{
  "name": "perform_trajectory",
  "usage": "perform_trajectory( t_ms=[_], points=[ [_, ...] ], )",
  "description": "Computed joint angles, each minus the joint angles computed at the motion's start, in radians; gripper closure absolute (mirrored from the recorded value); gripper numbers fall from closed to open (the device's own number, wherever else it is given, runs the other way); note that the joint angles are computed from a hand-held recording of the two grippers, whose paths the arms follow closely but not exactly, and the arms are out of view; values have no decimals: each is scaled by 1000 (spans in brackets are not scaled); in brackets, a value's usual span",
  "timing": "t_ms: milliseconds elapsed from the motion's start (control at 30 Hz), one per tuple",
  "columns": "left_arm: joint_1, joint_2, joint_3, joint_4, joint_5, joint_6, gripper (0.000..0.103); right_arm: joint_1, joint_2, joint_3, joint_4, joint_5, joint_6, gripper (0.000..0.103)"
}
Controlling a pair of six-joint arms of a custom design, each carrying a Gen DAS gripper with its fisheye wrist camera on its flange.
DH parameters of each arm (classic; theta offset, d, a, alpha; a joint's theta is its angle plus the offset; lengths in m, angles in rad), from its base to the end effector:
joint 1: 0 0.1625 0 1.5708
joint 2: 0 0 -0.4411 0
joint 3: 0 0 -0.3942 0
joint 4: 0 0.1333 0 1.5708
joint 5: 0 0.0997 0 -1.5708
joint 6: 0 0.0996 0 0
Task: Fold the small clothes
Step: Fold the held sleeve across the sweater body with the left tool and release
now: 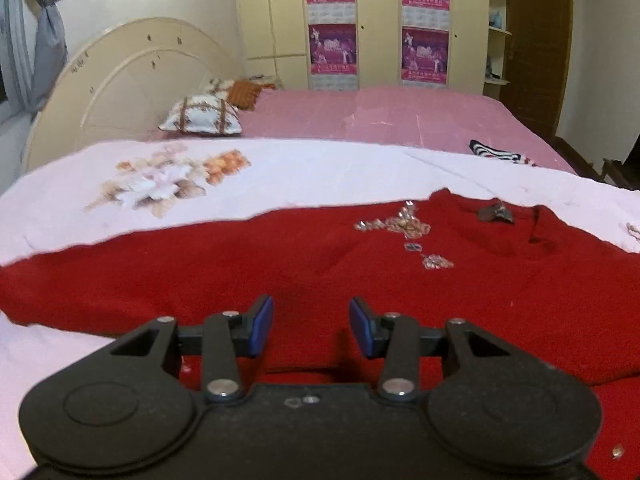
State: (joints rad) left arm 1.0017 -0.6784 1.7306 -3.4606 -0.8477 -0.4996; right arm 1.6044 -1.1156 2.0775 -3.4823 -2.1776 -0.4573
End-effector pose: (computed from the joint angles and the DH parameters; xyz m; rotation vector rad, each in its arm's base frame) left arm -0.1884 -0.6642 0.1210 -0.3403 2.5626 -1.4675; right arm 0.0947 -0.5411 0.2688 0.1909 -2.2170 0.9594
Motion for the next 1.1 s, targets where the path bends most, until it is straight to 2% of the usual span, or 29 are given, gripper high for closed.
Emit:
perform_trajectory(
  t_ms=[33, 100, 167, 233, 467, 533, 633, 700, 767, 800, 833, 867, 900, 967, 1100],
  points=[
    [-8, 11, -22, -4, -15, 52, 94, -12, 17, -4, 15, -14, -7, 62],
    [-37, 37, -64, -4, -43, 149, 94, -19, 15, 8, -15, 8, -27, 62],
    [-60, 68, -113, 19, -91, 218, 94, -23, -10, 9, 32, 33, 16, 62],
    [-83, 105, -170, 55, -142, 277, 94, -39, -59, 28, 50, 98, 75, 66],
    [-163, 296, -410, 299, -355, 352, 94, -94, -223, 98, 27, 148, 82, 64],
    [-187, 363, -486, 394, -377, 365, 94, -126, -279, 118, 28, 145, 71, 63],
    [-219, 448, -582, 535, -353, 398, 93, -191, -366, 146, 64, 159, 73, 63],
    [-250, 502, -650, 661, -270, 444, 93, -233, -414, 160, 93, 176, 81, 61],
    [-275, 510, -648, 707, -214, 474, 93, -279, -466, 173, 144, 226, 104, 60],
    [-290, 505, -630, 693, -195, 494, 86, -300, -488, 176, 171, 254, 119, 60],
    [-296, 495, -618, 684, -195, 509, 63, -318, -505, 177, 189, 284, 129, 60],
    [-302, 485, -611, 680, -203, 504, 48, -331, -518, 181, 200, 310, 134, 58],
    [-313, 463, -565, 639, -185, 484, 38, -341, -526, 180, 216, 331, 141, 58],
    [-325, 418, -495, 562, -160, 455, 31, -361, -537, 169, 253, 373, 166, 53],
    [-328, 350, -418, 523, -66, 421, 31, -372, -533, 149, 328, 421, 191, 53]
  ],
)
